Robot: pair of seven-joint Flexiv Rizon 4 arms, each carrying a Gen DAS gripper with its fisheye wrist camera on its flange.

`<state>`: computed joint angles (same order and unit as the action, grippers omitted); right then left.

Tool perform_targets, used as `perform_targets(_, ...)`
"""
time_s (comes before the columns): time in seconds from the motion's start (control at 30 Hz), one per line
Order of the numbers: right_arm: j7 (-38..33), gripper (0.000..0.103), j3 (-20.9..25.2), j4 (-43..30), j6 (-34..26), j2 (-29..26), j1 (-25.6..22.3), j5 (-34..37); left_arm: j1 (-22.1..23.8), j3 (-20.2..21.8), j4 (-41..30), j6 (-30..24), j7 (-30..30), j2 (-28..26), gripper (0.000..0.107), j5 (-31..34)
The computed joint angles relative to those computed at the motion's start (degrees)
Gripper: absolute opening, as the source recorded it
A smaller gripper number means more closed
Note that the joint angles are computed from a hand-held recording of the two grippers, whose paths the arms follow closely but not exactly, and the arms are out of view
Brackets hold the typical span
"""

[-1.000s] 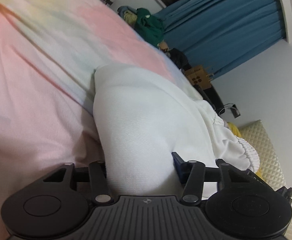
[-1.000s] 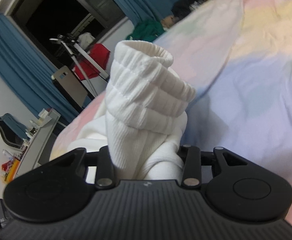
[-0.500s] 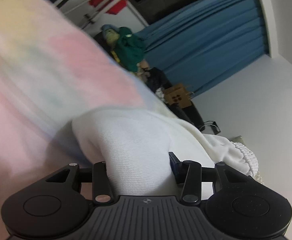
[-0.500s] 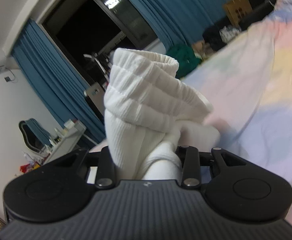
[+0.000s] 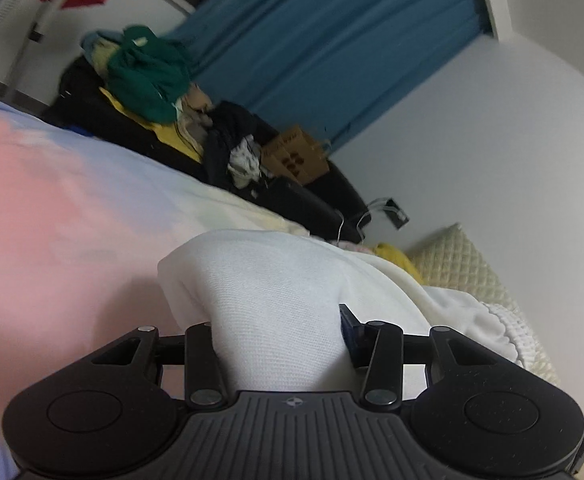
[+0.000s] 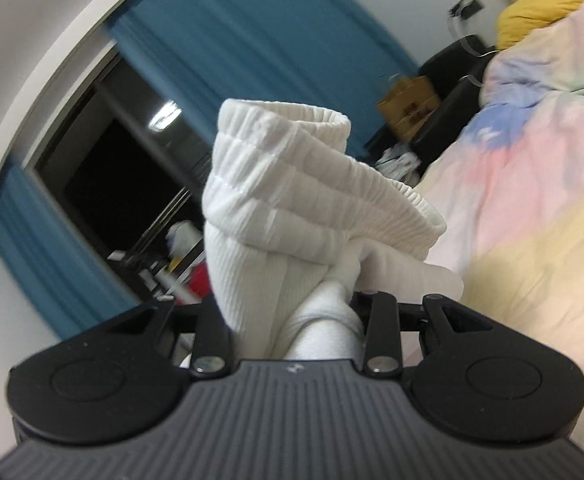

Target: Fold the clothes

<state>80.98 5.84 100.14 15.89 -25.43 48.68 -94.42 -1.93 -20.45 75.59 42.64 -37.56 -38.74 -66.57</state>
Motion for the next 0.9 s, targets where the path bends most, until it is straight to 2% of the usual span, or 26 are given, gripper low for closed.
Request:
perform_targets(0.2, 8.2, 0.037, 0.5, 6.9, 3.7, -0.1, -4.3, 1.0, -6.0, 1.1, -11.1, 1.9, -6.1, -10.3, 0.046, 12.6)
perform_targets(0.3, 12.7, 0.037, 0.9, 8.8, 6.6, -1.4, -5.2, 0.8, -5.4, -0.7, -10.9, 3.4, -3.6, -12.0, 0.046, 14.9)
perform_targets(0.4, 14.5, 0.037, 1.0, 9.6, 6.6, -2.3, -4.3, 0.1, -4.2, -2.0, -10.4, 3.4, -0.7, -13.1, 0.047, 15.8)
perform_targets(0.57, 18.4, 0.039, 2.0, 9.7, 9.5, -4.0, -3.4, 2.5, -1.8, -0.7, -3.5, 2.2, 2.4, -10.4, 0.051, 18.0)
perform_targets(0.73, 24.3, 0.044, 2.0, 10.5, 13.1, -4.4, -2.3, 3.9, -0.5, 0.0, 2.0, 3.4, 4.7, -7.0, 0.062, 17.6)
perform_targets(0.8, 24.0, 0.048, 2.6, 10.6, 13.7, -3.6, -2.0, 5.8, -0.7, 1.0, 4.0, 5.3, 4.9, -4.5, 0.064, 17.9)
perform_targets(0.87, 20.6, 0.049, 3.7, 9.9, 13.1, -2.6, -1.0, 10.7, -0.8, 1.8, 6.0, 7.1, 5.3, -1.8, 0.065, 18.2)
perform_targets(0.9, 16.7, 0.049, 4.6, 8.6, 11.3, -2.3, 0.1, 15.3, -0.2, 1.6, 7.3, 7.4, 6.2, -0.1, 0.068, 17.7)
